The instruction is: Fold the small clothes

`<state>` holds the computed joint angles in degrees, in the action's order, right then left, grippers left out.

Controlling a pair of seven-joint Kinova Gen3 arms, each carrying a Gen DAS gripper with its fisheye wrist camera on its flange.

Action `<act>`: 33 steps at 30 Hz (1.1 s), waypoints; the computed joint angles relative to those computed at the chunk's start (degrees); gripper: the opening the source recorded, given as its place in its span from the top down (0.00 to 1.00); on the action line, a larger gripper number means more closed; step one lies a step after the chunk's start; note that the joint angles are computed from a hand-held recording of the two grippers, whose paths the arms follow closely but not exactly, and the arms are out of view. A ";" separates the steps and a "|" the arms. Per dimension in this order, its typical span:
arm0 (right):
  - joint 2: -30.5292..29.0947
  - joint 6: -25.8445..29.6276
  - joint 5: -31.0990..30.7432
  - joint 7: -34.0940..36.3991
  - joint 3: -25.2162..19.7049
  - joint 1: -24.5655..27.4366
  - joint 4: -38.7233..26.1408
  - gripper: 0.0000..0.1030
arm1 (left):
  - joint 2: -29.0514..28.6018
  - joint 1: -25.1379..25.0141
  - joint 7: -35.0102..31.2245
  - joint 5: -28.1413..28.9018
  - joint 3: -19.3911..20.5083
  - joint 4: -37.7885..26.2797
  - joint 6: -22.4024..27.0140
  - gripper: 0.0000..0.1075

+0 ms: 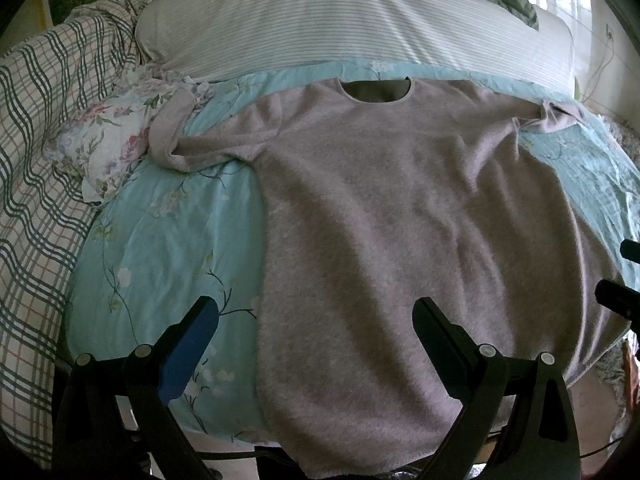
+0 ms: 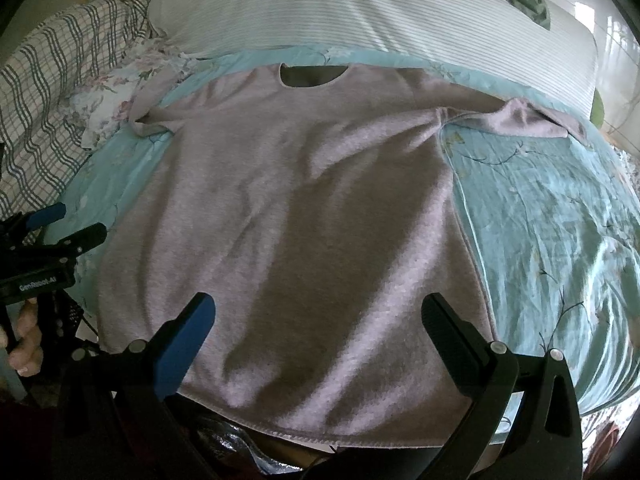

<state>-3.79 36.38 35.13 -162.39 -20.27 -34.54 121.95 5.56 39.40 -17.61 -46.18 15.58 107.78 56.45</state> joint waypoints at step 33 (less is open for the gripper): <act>-0.75 -12.49 -6.22 8.82 5.54 9.27 2.30 0.00 | 3.59 -1.33 -3.45 2.39 -2.86 -2.95 -5.77 0.08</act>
